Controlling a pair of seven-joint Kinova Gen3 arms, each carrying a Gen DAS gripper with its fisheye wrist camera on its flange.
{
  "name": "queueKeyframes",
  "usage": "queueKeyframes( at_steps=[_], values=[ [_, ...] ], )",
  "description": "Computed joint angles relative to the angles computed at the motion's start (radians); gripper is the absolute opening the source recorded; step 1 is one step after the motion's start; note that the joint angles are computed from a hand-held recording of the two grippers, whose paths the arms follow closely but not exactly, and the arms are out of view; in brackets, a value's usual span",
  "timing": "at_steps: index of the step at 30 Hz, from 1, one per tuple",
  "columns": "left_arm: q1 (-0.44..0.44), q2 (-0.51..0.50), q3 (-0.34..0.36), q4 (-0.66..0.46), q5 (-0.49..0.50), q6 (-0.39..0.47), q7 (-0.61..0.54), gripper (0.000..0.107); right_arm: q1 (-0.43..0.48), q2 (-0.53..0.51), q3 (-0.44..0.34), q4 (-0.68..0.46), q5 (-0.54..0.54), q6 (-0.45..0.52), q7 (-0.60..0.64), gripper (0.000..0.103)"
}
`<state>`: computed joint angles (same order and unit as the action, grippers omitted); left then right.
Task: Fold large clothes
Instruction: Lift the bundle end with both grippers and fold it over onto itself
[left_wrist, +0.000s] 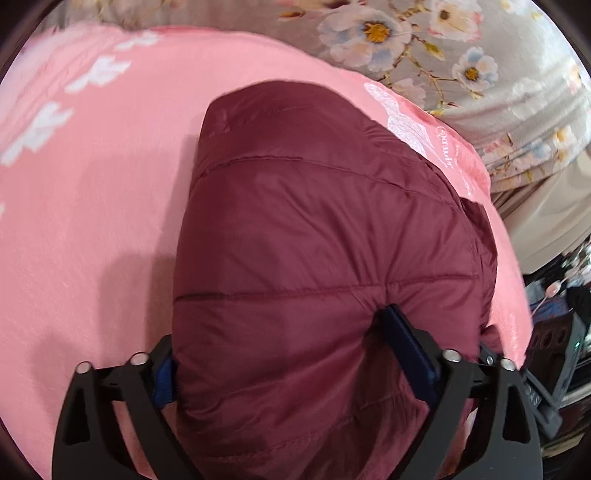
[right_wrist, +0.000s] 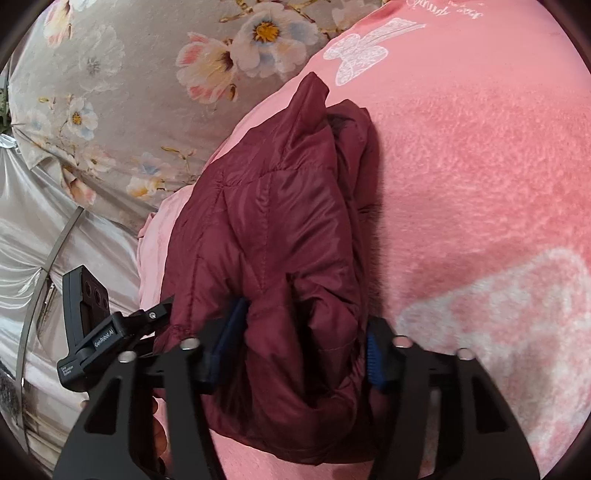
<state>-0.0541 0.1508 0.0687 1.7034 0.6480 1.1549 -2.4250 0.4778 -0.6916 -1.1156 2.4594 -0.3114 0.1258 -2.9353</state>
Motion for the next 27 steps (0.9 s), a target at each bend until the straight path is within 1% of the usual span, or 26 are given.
queueKeyframes(
  at_steps=[1,2,3,4,6,9,12,13,16,19,23,27],
  values=[
    [0.002,-0.016,0.001,0.007,-0.004,-0.016,-0.013,0.08,0.002,-0.016,0.003,-0.008,0.006,0.017,0.003,0.025],
    [0.005,-0.033,0.001,0.014,-0.007,-0.029,-0.027,0.073,0.013,-0.035,0.002,-0.029,0.025,0.05,0.005,0.019],
    [0.009,-0.049,0.001,0.019,-0.009,-0.039,-0.04,0.065,0.025,-0.052,0.001,-0.055,0.055,0.09,-0.01,0.017],
    [0.012,-0.06,-0.002,0.022,-0.009,-0.045,-0.049,0.062,0.034,-0.064,0.0,-0.081,0.09,0.131,-0.031,0.015],
    [0.016,-0.089,-0.008,0.025,-0.002,-0.053,-0.074,0.046,0.064,-0.097,-0.009,-0.142,0.138,0.212,-0.037,0.013],
    [0.013,-0.119,-0.025,0.017,0.027,-0.023,-0.122,0.035,0.096,-0.147,0.0,-0.227,0.161,0.334,-0.007,0.012],
    [0.013,-0.164,-0.047,0.018,0.057,-0.006,-0.175,0.032,0.124,-0.191,0.018,-0.316,0.173,0.456,0.041,0.012],
    [0.014,-0.177,-0.054,0.018,0.069,-0.001,-0.191,0.031,0.14,-0.213,0.028,-0.35,0.166,0.497,0.075,0.011],
    [0.016,-0.222,-0.084,0.017,0.121,0.016,-0.254,0.031,0.188,-0.283,0.073,-0.432,0.108,0.606,0.184,0.011],
    [0.019,-0.263,-0.119,0.008,0.176,0.036,-0.311,0.031,0.219,-0.322,0.105,-0.499,0.115,0.663,0.232,0.011],
    [0.016,-0.282,-0.162,-0.037,0.243,0.075,-0.358,0.031,0.267,-0.357,0.141,-0.573,0.118,0.698,0.303,0.011],
    [0.006,-0.286,-0.188,-0.079,0.295,0.09,-0.387,0.031,0.334,-0.368,0.16,-0.651,0.11,0.712,0.376,0.011]
  ],
)
